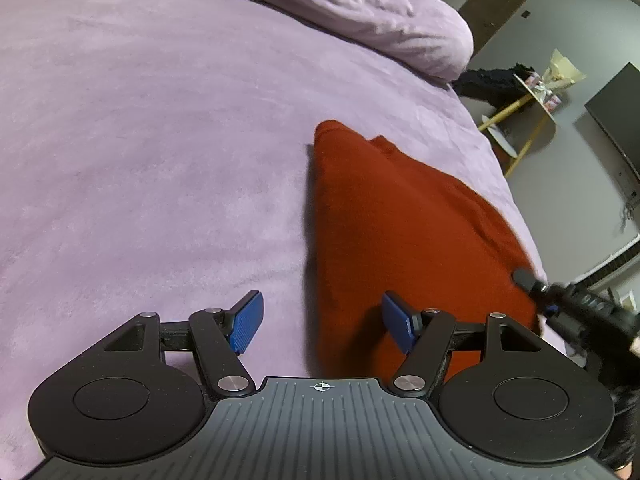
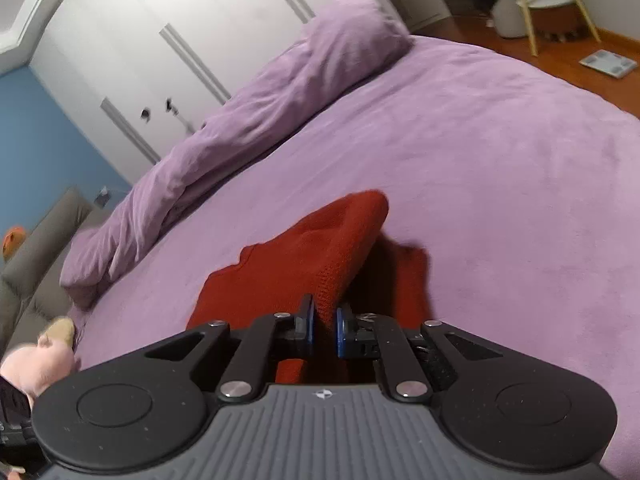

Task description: Fold small clothes

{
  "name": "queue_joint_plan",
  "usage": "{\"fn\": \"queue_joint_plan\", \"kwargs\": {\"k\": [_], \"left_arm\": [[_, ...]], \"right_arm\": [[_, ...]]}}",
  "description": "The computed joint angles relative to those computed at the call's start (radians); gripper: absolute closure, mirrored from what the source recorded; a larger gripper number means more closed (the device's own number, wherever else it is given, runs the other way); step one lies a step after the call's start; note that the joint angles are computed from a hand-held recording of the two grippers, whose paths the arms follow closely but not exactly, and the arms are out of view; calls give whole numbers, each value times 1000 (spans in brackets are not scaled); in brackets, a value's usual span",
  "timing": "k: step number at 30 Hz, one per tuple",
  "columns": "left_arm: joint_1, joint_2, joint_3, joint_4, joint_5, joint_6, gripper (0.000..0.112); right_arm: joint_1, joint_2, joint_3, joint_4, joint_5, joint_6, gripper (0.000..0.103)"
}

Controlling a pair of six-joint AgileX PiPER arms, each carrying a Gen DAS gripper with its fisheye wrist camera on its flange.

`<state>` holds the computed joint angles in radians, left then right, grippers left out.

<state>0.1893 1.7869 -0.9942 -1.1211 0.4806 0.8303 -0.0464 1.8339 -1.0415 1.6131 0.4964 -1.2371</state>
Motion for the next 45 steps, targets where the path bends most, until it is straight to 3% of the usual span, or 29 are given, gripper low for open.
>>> {"fn": "queue_joint_plan", "kwargs": {"k": [2, 7, 10, 12, 13, 20, 22, 25, 27, 31, 38, 45], "left_arm": [[0, 14, -10, 10, 6, -23, 41], [10, 37, -34, -15, 37, -27, 41], [24, 57, -55, -55, 85, 2, 41], [26, 76, -74, -64, 105, 2, 41], [28, 89, -84, -76, 114, 7, 40], [38, 226, -193, -141, 214, -12, 39], [28, 257, -219, -156, 219, -23, 39], [3, 289, -252, -153, 196, -30, 40], [-4, 311, -272, -156, 196, -45, 43], [3, 308, -267, -184, 201, -26, 61], [102, 146, -111, -253, 271, 130, 65], [330, -71, 69, 6, 297, 68, 63]], "right_arm": [[34, 17, -13, -96, -104, 78, 97], [27, 46, -7, -89, -79, 23, 95], [-17, 27, 7, -61, -14, 29, 81], [-34, 15, 30, -32, -15, 8, 64], [-37, 23, 19, -51, -19, 34, 50], [-192, 178, -49, -31, 302, 120, 34], [-193, 200, -76, -39, 324, 142, 35], [-177, 247, -152, -105, 367, 196, 56], [-158, 289, -193, -115, 386, 253, 57], [-121, 329, -211, -48, 386, 246, 69], [-106, 325, -183, -9, 510, 355, 72], [79, 295, -133, -61, 551, 448, 72]]}}
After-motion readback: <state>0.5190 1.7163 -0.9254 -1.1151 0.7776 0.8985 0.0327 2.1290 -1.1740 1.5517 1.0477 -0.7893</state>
